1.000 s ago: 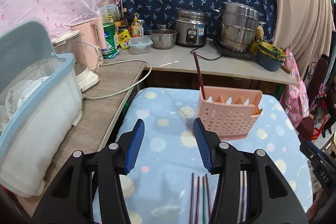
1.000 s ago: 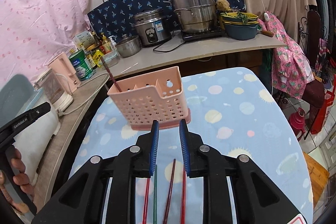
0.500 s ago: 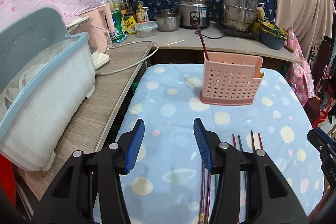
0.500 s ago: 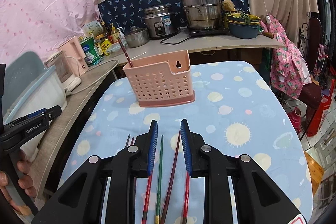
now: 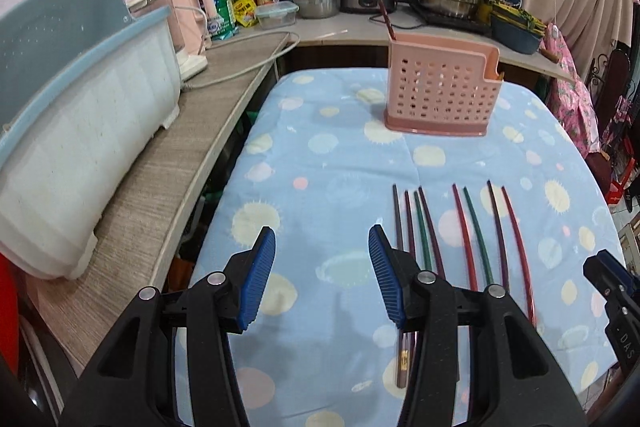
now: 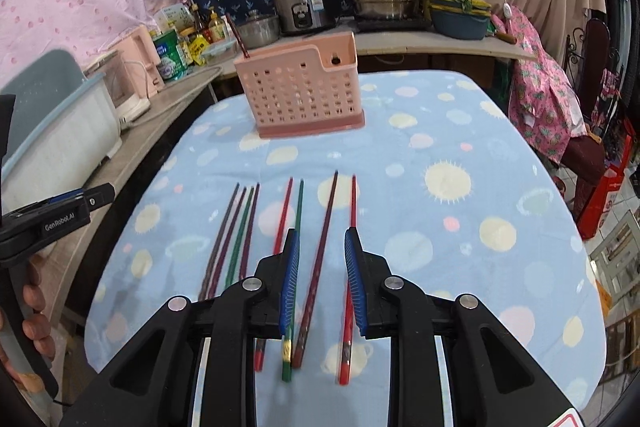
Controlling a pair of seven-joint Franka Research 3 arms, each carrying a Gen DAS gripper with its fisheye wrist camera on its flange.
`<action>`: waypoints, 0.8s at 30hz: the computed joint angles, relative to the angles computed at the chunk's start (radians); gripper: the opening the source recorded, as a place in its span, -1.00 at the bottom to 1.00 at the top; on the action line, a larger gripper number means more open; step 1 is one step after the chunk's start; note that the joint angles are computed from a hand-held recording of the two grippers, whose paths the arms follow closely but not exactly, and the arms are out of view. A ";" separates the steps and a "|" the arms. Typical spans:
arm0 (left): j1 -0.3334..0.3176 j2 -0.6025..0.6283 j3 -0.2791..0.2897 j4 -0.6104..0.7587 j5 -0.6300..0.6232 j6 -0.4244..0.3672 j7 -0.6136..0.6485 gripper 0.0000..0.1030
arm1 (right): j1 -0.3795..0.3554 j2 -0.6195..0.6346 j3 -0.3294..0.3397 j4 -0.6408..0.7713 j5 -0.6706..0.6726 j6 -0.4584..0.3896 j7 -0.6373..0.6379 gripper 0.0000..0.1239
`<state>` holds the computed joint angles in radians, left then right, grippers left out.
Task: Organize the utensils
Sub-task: 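Move both tools back over the remaining chopsticks, then grasp the red black-banded chopstick with the right tool while the left grasps a brown gold-banded one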
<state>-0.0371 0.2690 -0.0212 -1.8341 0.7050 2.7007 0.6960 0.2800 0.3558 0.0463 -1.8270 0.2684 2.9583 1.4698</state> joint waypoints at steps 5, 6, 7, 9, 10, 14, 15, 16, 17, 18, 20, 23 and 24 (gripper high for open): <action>0.000 -0.011 -0.004 -0.053 -0.001 0.010 -0.004 -0.10 | 0.016 -0.015 -0.019 -0.063 -0.019 -0.005 0.028 -0.63; 0.002 -0.014 -0.007 -0.065 -0.007 0.014 -0.001 -0.10 | 0.013 -0.016 -0.016 -0.069 -0.018 -0.012 0.028 -0.63; 0.003 -0.015 -0.008 -0.074 -0.010 0.018 0.001 -0.10 | 0.014 -0.016 -0.017 -0.075 -0.020 -0.015 0.032 -0.63; 0.003 -0.018 -0.010 -0.090 -0.015 0.022 0.005 -0.10 | 0.016 -0.016 -0.021 -0.088 -0.026 -0.018 0.041 -0.63; 0.003 -0.020 -0.011 -0.100 -0.018 0.024 0.006 -0.10 | 0.013 -0.017 -0.018 -0.096 -0.024 -0.020 0.040 -0.63; 0.006 -0.023 -0.016 -0.128 -0.039 0.023 0.016 -0.10 | 0.014 -0.016 -0.019 -0.116 -0.030 -0.020 0.050 -0.63; 0.007 -0.023 -0.017 -0.134 -0.045 0.022 0.020 -0.10 | 0.017 -0.016 -0.021 -0.121 -0.033 -0.018 0.055 -0.63; 0.006 -0.023 -0.018 -0.136 -0.048 0.018 0.020 -0.10 | 0.019 -0.015 -0.023 -0.124 -0.035 -0.017 0.060 -0.63; 0.006 -0.022 -0.018 -0.140 -0.051 0.015 0.021 -0.10 | 0.018 -0.015 -0.022 -0.127 -0.034 -0.017 0.062 -0.63; 0.007 -0.022 -0.018 -0.144 -0.055 0.014 0.024 -0.10 | 0.017 -0.014 -0.020 -0.129 -0.033 -0.018 0.064 -0.63; 0.006 -0.021 -0.017 -0.148 -0.057 0.009 0.025 -0.10 | 0.017 -0.012 -0.020 -0.131 -0.034 -0.018 0.067 -0.63; 0.008 -0.021 -0.018 -0.155 -0.063 0.006 0.029 -0.10 | 0.015 -0.007 -0.017 -0.131 -0.034 -0.021 0.067 -0.63; 0.008 -0.020 -0.018 -0.158 -0.066 0.006 0.031 -0.10 | 0.017 -0.006 -0.018 -0.130 -0.036 -0.020 0.068 -0.63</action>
<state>-0.0289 0.2486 -0.0396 -1.9916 0.6390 2.7068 0.7274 0.2972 0.3501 0.0287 -1.9574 0.2321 2.9381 1.5377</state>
